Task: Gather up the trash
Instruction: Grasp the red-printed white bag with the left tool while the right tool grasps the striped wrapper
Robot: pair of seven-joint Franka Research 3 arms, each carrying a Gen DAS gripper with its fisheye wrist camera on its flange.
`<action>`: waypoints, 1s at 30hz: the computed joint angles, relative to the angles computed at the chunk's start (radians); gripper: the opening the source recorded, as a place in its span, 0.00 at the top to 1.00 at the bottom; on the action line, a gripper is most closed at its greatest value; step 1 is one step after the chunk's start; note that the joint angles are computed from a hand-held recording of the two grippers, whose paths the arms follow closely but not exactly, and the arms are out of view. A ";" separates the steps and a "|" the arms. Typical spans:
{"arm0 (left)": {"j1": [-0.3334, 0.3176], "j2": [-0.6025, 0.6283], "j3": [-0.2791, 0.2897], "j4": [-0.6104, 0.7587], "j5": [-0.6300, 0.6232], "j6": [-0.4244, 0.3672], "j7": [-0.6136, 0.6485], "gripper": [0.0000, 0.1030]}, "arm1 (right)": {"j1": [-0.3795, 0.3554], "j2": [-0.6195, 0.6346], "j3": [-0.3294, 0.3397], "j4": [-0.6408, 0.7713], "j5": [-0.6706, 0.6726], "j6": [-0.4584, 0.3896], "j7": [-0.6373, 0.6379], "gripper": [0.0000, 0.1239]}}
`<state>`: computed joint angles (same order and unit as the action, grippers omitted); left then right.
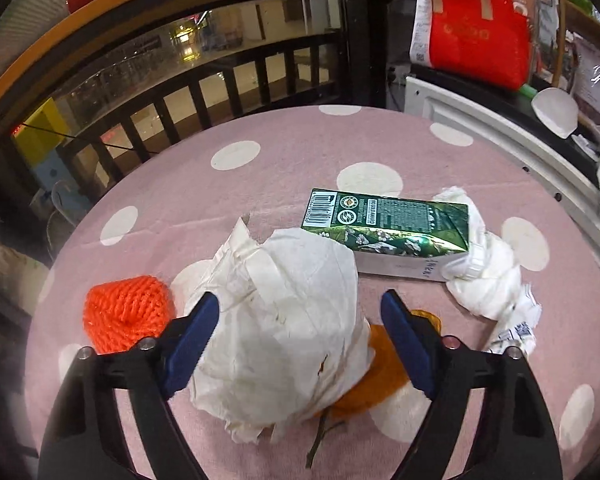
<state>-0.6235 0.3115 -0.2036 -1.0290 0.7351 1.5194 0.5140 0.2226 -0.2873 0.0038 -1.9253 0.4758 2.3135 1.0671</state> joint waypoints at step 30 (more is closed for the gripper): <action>0.193 -0.523 -0.218 -0.571 0.004 0.247 -0.404 0.91 | 0.099 0.402 0.091 0.440 -0.100 -0.136 0.125 0.58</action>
<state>-0.4305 -0.2119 -0.4214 -1.5997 0.7389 1.7665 0.1096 0.3215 0.1146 0.0944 -1.4853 0.3754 2.1774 1.1919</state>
